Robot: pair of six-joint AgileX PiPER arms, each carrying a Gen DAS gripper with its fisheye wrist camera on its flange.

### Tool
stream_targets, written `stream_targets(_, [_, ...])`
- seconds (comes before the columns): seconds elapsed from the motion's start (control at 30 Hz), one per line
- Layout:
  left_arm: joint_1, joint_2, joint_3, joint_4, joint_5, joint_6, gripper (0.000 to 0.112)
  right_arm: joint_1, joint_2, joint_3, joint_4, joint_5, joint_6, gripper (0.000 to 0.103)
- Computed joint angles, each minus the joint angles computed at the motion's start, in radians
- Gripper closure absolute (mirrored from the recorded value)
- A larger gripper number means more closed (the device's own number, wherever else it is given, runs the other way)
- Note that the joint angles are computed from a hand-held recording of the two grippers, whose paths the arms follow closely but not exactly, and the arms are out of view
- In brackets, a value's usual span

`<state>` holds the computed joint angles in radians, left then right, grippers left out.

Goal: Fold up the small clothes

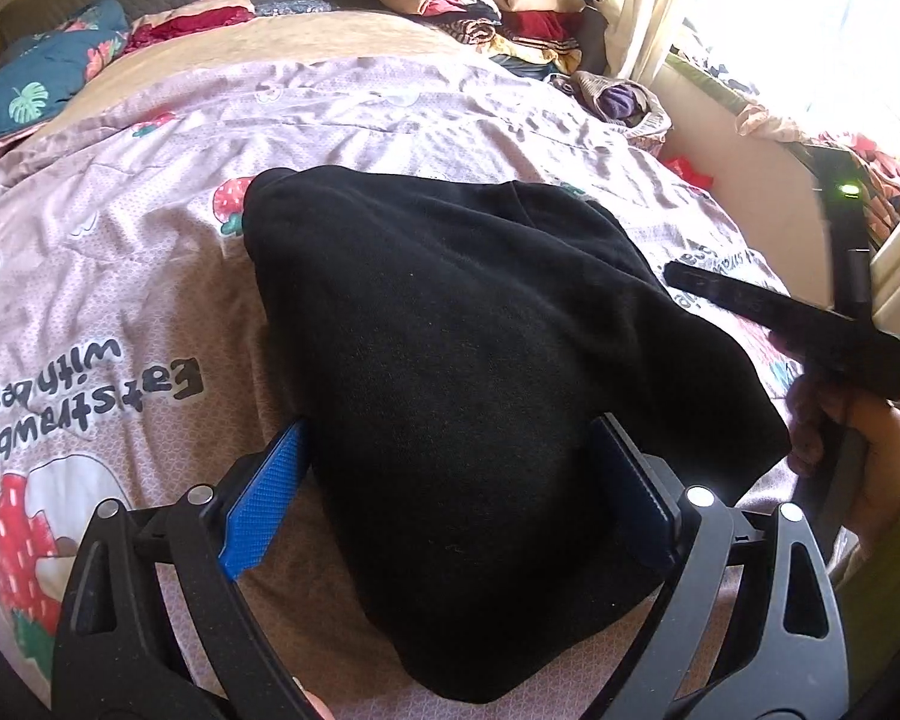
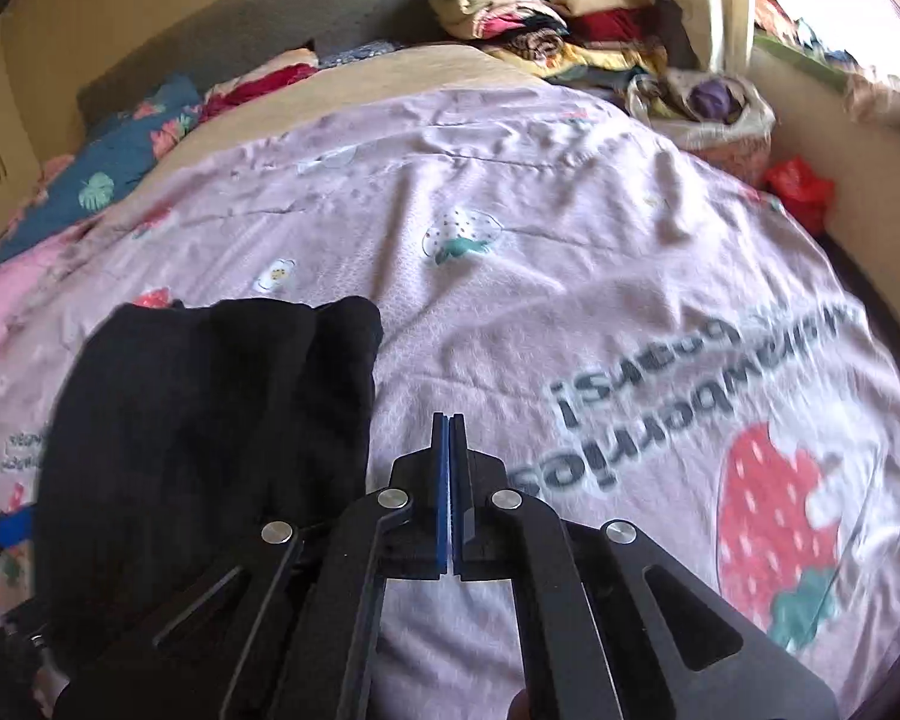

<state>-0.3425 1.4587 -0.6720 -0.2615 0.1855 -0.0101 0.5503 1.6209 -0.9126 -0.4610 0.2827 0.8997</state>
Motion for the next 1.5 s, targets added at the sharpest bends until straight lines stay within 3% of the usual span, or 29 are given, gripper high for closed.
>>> stream_targets(0.1, [0.002,0.0,0.0,-0.014,0.001,0.013,0.027,0.005,-0.11,0.059,0.125,-0.032,-0.105,0.1])
stream_targets(0.17, [0.004,0.0,0.0,-0.031,0.001,0.031,0.027,0.037,-0.183,0.082,0.212,-0.016,-0.19,0.084])
stream_targets(0.2, [0.005,-0.005,0.003,-0.055,0.003,0.054,0.027,0.05,-0.204,0.088,0.223,-0.009,-0.202,0.069])
stream_targets(0.23, [0.01,-0.007,0.007,-0.083,0.001,0.084,0.027,0.074,-0.224,0.092,0.201,0.002,-0.179,0.067])
stream_targets(0.33, [0.015,-0.034,0.028,-0.13,0.002,0.135,0.027,0.164,-0.281,0.111,0.125,0.042,-0.09,0.067])
stream_targets(0.43, [0.015,-0.064,0.046,-0.098,0.008,0.11,0.026,0.202,-0.302,0.136,0.165,0.035,-0.108,0.067])
stream_targets(0.73, [0.014,-0.144,0.083,0.021,0.041,-0.017,0.026,0.209,-0.172,0.165,0.005,0.179,0.148,0.064])
stream_targets(0.83, [0.021,-0.171,0.094,0.003,0.057,-0.005,0.026,0.187,-0.184,0.227,-0.011,0.095,0.208,0.063])
stream_targets(0.9, [0.02,-0.186,0.1,0.031,0.062,-0.031,0.026,0.205,-0.214,0.242,-0.062,0.099,0.275,0.061])
stream_targets(1.0, [0.024,-0.216,0.107,0.045,0.083,-0.051,0.019,0.259,-0.261,0.241,-0.15,0.166,0.374,0.054])
stream_targets(1.1, [0.021,-0.237,0.103,0.061,0.102,-0.065,0.019,0.312,-0.335,0.246,-0.214,0.228,0.459,0.03])
stream_targets(1.23, [0.001,-0.264,0.095,0.142,0.136,-0.153,0.019,0.39,-0.423,0.24,-0.27,0.322,0.529,0.015])
stream_targets(1.5, [-0.058,-0.354,0.101,0.262,0.193,-0.3,0.019,0.577,-0.508,0.215,-0.343,0.512,0.646,0.008])
